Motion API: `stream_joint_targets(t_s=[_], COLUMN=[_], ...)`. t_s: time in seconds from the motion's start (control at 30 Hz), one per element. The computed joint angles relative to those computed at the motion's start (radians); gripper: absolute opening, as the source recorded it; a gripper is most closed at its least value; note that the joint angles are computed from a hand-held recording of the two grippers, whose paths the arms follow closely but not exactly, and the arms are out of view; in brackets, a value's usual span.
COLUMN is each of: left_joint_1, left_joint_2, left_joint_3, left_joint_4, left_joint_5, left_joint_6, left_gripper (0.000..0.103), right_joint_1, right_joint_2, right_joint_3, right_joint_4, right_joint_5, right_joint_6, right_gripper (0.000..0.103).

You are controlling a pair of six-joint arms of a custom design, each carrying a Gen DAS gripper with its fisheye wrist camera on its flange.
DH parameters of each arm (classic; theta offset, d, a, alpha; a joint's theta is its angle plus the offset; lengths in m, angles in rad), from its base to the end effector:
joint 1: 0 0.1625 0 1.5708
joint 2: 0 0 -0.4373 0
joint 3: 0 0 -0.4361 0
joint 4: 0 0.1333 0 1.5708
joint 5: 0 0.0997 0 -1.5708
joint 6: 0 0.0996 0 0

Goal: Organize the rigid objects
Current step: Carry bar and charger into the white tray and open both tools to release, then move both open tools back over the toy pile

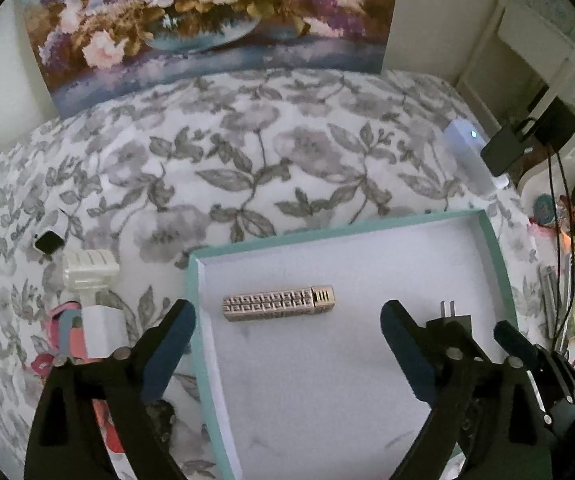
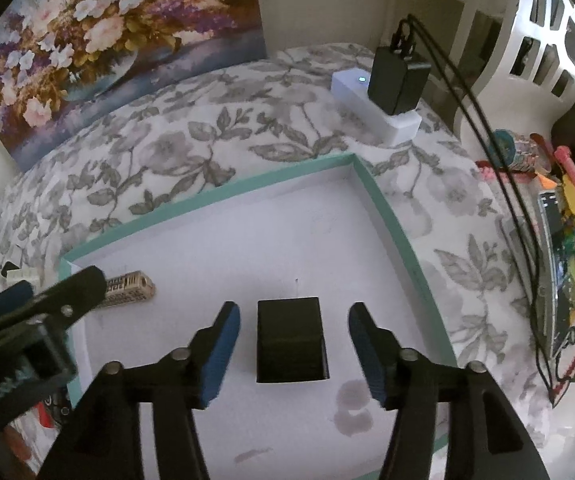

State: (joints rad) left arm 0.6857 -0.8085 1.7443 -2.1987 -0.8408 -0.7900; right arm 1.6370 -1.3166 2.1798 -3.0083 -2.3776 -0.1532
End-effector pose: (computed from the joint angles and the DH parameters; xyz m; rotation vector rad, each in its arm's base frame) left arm -0.3636 -0.5555 0.0267 0.2562 2.3902 -0.4321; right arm 0.0953 -0.5094 0.2507 -0.0355 -2.2620 0.6206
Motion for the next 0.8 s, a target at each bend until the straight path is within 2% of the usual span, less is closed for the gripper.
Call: stream_joint_targets(t_s=[0.07, 0.2, 0.4, 0.67, 0.8], left_joint_1=[-0.007, -0.01, -0.026, -0.03, -0.038], left_joint_2=[-0.016, -0.062, -0.136, -0.236, -0.297], left_joint_3=[0.014, 0.058, 0.127, 0.216, 0.282], left_joint_4=[-0.002, -0.019, 0.036, 0.103, 0.068], left_joint_5=[0.027, 0.06, 0.14, 0.174, 0.188], left_joint_6=[-0.018, -0.072, -0.169, -0.276, -0.295], left_gripper=[0.098, 0.098, 0.098, 0.098, 0.098], right_joint_1=[0.004, 0.006, 0.014, 0.029, 0.059], right_joint_2=[-0.003, -0.01, -0.002, 0.012, 0.043], right_joint_3=[0.002, 0.008, 0.021, 0.052, 0.058], right_joint_4=[-0.007, -0.012, -0.014, -0.06, -0.134], right_joint_5=[-0.008, -0.006, -0.013, -0.005, -0.051], right_joint_6=[-0.001, -0.005, -0.005, -0.029, -0.085], right_gripper=[0.069, 0.086, 0.103, 0.103, 0.103])
